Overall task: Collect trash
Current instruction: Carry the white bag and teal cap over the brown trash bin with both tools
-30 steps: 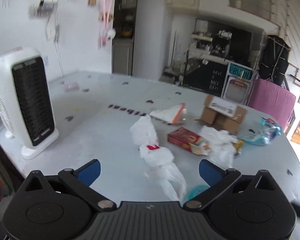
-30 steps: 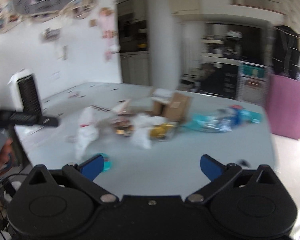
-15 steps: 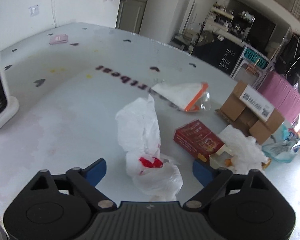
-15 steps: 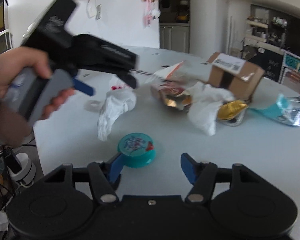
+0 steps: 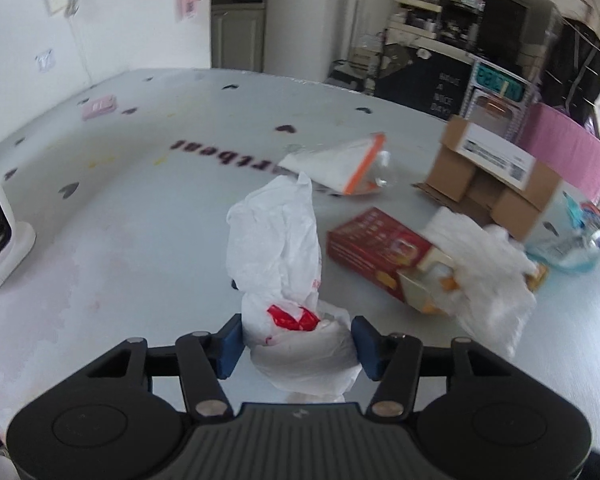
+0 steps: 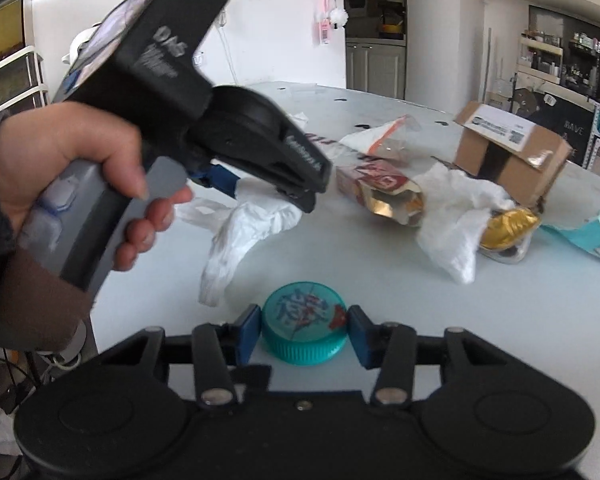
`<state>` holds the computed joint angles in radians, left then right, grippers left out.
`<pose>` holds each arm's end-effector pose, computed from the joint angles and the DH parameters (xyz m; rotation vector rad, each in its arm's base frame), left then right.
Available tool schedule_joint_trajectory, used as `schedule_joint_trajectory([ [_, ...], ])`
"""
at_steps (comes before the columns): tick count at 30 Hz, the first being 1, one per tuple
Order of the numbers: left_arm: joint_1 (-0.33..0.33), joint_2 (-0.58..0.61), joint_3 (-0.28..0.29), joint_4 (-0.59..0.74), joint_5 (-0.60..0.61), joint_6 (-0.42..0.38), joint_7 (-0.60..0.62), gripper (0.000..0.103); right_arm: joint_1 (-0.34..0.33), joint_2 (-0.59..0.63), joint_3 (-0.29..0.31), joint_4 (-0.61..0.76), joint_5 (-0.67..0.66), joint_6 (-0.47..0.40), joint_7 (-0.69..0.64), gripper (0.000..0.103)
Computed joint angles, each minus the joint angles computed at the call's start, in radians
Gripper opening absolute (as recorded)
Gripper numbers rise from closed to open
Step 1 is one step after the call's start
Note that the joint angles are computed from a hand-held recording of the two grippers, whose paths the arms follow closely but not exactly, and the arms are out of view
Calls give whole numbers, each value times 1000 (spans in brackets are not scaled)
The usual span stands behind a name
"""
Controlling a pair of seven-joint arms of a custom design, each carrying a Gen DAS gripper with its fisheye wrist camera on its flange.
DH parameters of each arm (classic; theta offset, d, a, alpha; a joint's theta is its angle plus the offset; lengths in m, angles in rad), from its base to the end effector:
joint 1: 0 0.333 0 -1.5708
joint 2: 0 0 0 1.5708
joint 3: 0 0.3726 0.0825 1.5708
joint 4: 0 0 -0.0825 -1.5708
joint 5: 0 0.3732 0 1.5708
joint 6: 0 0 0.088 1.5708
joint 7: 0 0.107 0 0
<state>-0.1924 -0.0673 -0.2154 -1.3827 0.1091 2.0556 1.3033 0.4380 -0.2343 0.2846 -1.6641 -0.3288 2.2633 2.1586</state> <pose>0.4909 -0.2137 0.8643 -1.6782 1.9685 -0.8295 0.3572 0.3428 0.8383 -1.8329 1.4139 -0.6108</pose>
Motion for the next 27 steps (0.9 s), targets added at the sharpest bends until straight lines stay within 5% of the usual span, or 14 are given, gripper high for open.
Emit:
schedule_joint_trajectory([
  [10,-9,-144,-21,-126,-16,55,8,57,-59,-140,5,-39,22,-72,53,48],
  [27,-76,-303,-149,-174,23,60,-79,57,-216,-458,-1,-112,105,-260,46,48],
])
